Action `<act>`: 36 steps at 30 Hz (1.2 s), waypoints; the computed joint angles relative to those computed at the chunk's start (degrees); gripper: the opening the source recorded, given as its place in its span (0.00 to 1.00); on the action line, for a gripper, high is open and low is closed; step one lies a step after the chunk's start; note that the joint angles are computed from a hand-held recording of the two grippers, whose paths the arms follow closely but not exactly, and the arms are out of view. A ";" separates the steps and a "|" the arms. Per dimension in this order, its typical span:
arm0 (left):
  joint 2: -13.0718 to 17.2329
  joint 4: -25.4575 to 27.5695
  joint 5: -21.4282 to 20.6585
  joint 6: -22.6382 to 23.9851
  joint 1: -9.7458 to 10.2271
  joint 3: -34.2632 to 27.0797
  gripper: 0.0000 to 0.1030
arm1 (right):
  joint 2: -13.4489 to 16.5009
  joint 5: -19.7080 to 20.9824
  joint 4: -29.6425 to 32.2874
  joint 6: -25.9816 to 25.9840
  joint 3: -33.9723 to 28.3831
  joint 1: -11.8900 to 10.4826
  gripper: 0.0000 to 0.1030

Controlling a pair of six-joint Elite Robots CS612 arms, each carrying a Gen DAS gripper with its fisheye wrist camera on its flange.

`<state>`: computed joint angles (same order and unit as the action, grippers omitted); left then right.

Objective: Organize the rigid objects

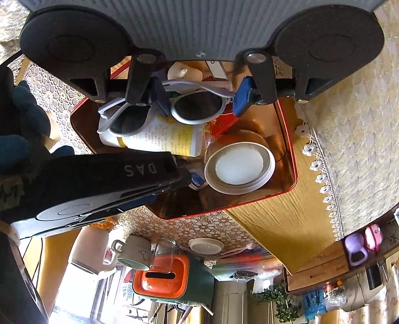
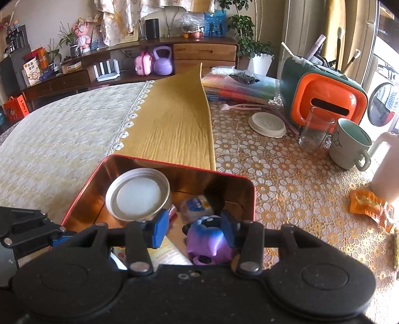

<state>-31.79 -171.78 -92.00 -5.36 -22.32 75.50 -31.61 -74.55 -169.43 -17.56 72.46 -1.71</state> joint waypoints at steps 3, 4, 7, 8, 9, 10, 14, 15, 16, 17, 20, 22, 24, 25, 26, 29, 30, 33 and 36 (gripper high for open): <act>-0.22 -0.83 -0.63 -0.72 0.17 0.40 0.58 | -0.42 0.54 -0.58 1.46 0.66 -0.22 0.46; -0.37 -1.45 -0.70 -0.87 0.18 0.71 0.65 | -0.65 0.86 -0.73 1.80 1.01 -0.33 0.46; -0.92 -3.46 -0.66 -0.78 0.11 1.81 0.69 | -1.52 1.79 -1.82 2.17 2.42 -0.62 0.47; -1.18 -3.71 -0.74 -0.83 0.11 2.17 0.69 | -1.81 2.30 -2.08 2.50 2.86 -0.76 0.48; -1.37 -4.10 -0.83 -0.97 0.10 2.48 0.69 | -2.09 2.62 -2.22 2.80 3.25 -0.85 0.48; -1.63 -4.58 -0.94 -1.13 0.11 2.91 0.69 | -2.48 3.17 -2.40 3.09 3.80 -0.99 0.48; -2.73 -5.88 -0.62 -1.29 0.17 4.53 0.69 | -4.00 4.12 -4.05 2.98 6.15 -1.20 0.49; -2.99 -6.23 -0.52 -1.37 0.20 4.91 0.69 | -4.38 4.35 -4.44 2.96 6.75 -1.24 0.49; -3.29 -6.67 -0.17 -1.50 0.19 5.38 0.69 | -4.80 4.62 -4.83 2.90 7.36 -1.28 0.49; -3.57 -7.08 0.09 -1.67 0.19 5.79 0.69 | -5.12 4.89 -5.22 2.86 7.86 -1.32 0.49; -4.58 -8.62 0.70 -1.87 0.29 7.34 0.69 | -6.30 5.63 -6.94 2.99 9.79 -1.46 0.55; -5.21 -9.70 1.40 -2.05 0.28 8.33 0.69 | -7.00 6.18 -8.57 3.69 11.09 -1.62 0.60; -5.90 -10.57 2.01 -2.19 0.27 9.34 0.69 | -7.62 6.84 -9.59 4.25 12.18 -1.80 0.62; -6.21 -11.06 2.11 -2.21 0.28 9.79 0.69 | -8.02 7.28 -10.00 4.48 12.86 -1.92 0.62; -6.45 -11.45 2.26 -2.17 0.25 10.14 0.69 | -8.33 7.55 -10.41 4.64 13.43 -1.99 0.62; -7.46 -13.28 2.96 -2.00 0.18 11.88 0.70 | -9.15 8.00 -12.21 5.37 15.11 -2.17 0.66; -7.73 -13.84 3.09 -1.95 0.17 12.40 0.72 | -9.43 7.96 -13.09 5.91 15.78 -2.21 0.69; -8.47 -15.38 3.51 -2.01 0.09 13.86 0.75 | -10.13 8.48 -15.03 7.33 17.41 -2.44 0.73; -9.15 -16.16 3.17 -2.61 0.17 15.15 0.75 | -10.86 9.04 -16.72 7.80 18.96 -2.63 0.77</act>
<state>-40.93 -187.94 -88.83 -7.97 -22.16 90.65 -42.47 -65.51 -186.15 -9.76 91.43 -4.34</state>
